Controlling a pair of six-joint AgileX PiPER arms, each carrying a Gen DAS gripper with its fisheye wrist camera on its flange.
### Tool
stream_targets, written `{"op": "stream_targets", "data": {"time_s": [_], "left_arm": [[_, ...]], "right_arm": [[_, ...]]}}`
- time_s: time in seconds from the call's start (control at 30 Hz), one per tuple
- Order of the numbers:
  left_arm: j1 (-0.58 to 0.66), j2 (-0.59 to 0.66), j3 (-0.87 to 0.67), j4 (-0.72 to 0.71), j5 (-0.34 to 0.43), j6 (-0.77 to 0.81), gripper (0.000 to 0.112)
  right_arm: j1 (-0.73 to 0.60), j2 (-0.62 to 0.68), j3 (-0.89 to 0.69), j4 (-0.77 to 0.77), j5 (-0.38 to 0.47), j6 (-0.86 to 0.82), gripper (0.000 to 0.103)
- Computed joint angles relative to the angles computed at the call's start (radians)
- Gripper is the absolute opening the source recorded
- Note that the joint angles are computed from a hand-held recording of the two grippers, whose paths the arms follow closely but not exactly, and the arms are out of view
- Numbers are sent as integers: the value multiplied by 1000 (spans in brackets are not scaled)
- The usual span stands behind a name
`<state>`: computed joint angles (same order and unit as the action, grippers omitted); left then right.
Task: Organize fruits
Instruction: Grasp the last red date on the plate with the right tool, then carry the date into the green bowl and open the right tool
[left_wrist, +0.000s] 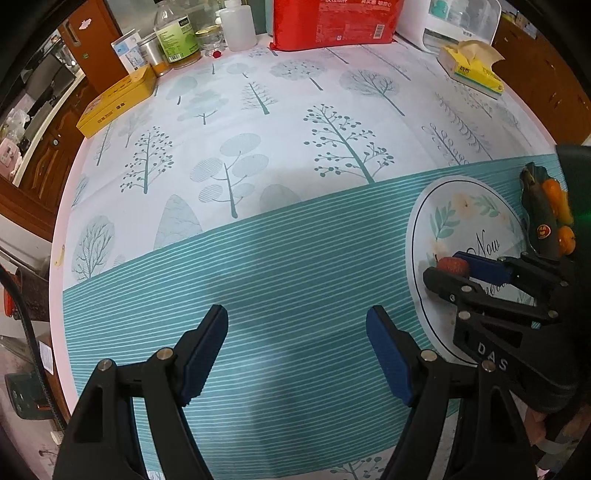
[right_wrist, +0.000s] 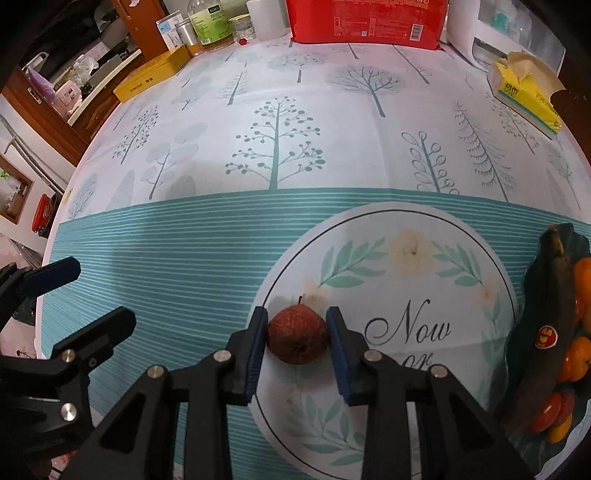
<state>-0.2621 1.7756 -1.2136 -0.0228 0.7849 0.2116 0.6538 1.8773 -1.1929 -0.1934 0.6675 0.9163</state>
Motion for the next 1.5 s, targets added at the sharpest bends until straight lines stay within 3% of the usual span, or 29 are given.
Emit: {"op": "stream_targets", "data": {"time_s": [0.4, 0.8, 1.07, 1.17, 1.37, 1.5], "left_arm": [[-109, -76, 53, 78, 50, -147, 84], [-404, -144, -24, 96, 134, -391, 85], [-586, -83, -187, 155, 187, -590, 85], [-631, -51, -242, 178, 201, -654, 85], [-687, 14, -328, 210, 228, -747, 87], [-706, 39, -360, 232, 242, -796, 87]], "right_arm": [[45, -195, 180, 33, -30, 41, 32], [-2, -615, 388, -30, 132, 51, 32], [-219, -864, 442, 45, 262, -214, 32], [-379, -915, 446, 126, 282, -407, 32], [-661, -903, 437, 273, 291, -750, 32], [-763, -873, 431, 327, 281, -889, 32]]}}
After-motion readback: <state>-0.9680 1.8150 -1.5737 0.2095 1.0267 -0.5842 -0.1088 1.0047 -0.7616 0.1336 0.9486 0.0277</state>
